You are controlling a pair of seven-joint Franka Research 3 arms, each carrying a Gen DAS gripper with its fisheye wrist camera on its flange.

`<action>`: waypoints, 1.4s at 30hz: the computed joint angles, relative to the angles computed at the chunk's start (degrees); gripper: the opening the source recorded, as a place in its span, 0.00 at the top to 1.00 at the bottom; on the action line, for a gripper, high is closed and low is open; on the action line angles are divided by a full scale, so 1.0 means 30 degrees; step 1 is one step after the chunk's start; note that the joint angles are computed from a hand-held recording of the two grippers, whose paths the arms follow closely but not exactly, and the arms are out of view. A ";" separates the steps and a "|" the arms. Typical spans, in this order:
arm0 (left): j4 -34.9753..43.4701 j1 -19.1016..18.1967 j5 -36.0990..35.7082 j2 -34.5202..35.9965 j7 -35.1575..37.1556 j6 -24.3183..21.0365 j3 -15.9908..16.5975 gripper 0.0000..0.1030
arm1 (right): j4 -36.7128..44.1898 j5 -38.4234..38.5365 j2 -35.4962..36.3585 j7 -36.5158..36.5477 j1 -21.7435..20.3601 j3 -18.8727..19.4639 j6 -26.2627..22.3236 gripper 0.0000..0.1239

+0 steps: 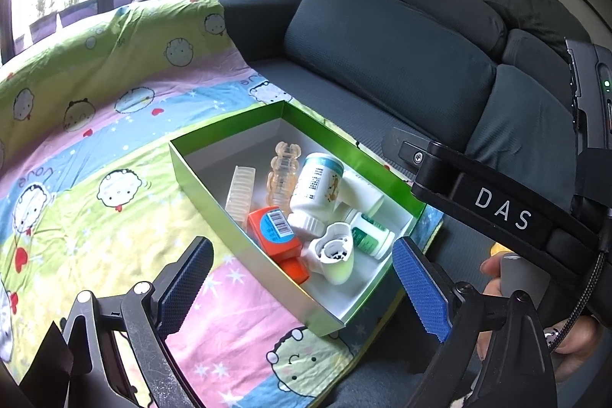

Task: Organize rigid objects

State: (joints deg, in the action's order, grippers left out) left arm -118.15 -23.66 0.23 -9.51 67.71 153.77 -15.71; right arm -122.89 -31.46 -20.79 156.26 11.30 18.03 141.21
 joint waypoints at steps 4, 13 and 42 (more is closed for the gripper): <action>-0.0048 -0.0027 -0.0231 -0.0017 0.0127 -0.0074 0.0062 0.08 | 0.0063 -0.0061 0.0038 0.0041 0.0008 0.0027 -0.0145 0.18; -0.0143 0.0008 -0.0424 -0.0009 0.0097 -0.0208 0.0087 0.08 | 0.0372 -0.0280 0.0308 0.0040 0.0280 -0.0005 -0.0814 0.18; -0.0225 0.0130 -0.0317 -0.0014 -0.0448 -0.1047 0.0015 0.08 | 0.0974 -0.0180 0.1002 -0.0563 0.1037 -0.0518 -0.2021 0.18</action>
State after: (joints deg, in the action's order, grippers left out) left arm -118.82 -23.27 -0.72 -9.55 66.36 150.63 -15.66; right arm -119.97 -32.00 -17.78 154.57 14.41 16.47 135.14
